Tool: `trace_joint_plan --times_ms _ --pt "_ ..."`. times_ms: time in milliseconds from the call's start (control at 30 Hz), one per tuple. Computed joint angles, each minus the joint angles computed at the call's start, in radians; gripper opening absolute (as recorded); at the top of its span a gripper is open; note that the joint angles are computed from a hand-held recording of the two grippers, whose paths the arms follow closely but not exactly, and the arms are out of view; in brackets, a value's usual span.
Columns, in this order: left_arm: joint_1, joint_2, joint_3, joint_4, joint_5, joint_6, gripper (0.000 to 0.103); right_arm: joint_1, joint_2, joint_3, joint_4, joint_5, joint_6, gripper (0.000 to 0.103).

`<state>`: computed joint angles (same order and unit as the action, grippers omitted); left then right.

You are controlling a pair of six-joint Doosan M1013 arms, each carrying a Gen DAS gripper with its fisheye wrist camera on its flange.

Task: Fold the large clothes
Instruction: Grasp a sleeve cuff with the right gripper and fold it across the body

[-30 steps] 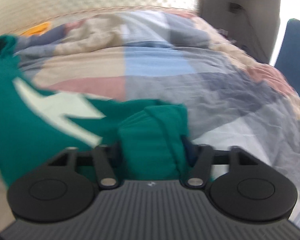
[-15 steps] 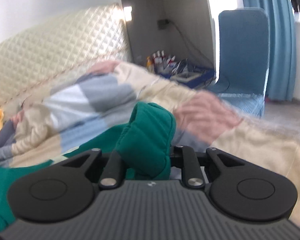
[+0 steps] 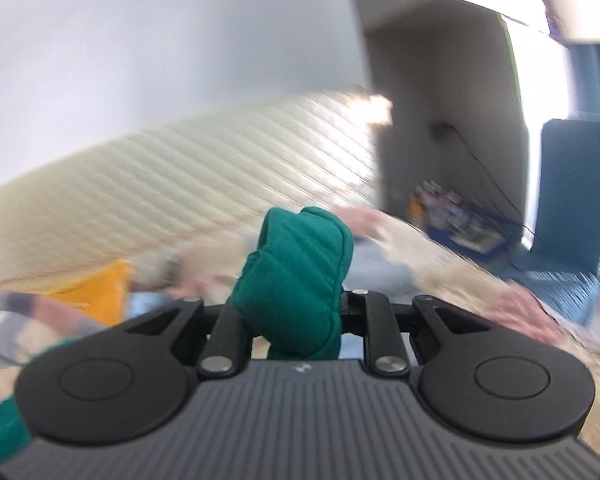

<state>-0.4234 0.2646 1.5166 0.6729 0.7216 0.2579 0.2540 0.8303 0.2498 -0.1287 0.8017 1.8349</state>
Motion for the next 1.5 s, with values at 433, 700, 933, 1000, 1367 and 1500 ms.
trace_joint_plan --times_ms 433,700,933,1000,1367,1500 --pt "0.055 -0.142 0.118 0.005 -0.146 -0.132 0.054 0.227 -0.247 0.447 0.311 -0.213 -0.471 0.023" --pt "0.085 -0.187 0.167 0.111 -0.168 -0.307 0.054 0.333 -0.294 0.711 0.438 -0.250 -0.579 0.028" --pt "0.096 -0.209 0.196 0.159 -0.145 -0.305 0.054 0.380 -0.270 0.780 0.452 -0.131 -0.548 0.048" --pt "0.100 -0.212 0.203 0.180 -0.161 -0.320 0.054 0.387 -0.272 0.783 0.441 -0.108 -0.537 0.054" --pt "0.097 -0.216 0.203 0.140 -0.220 -0.269 0.054 0.354 -0.330 0.781 0.523 0.091 -0.613 0.068" --pt "0.074 -0.207 0.187 0.064 -0.210 -0.159 0.054 0.333 -0.380 0.850 0.577 0.046 -0.683 0.069"
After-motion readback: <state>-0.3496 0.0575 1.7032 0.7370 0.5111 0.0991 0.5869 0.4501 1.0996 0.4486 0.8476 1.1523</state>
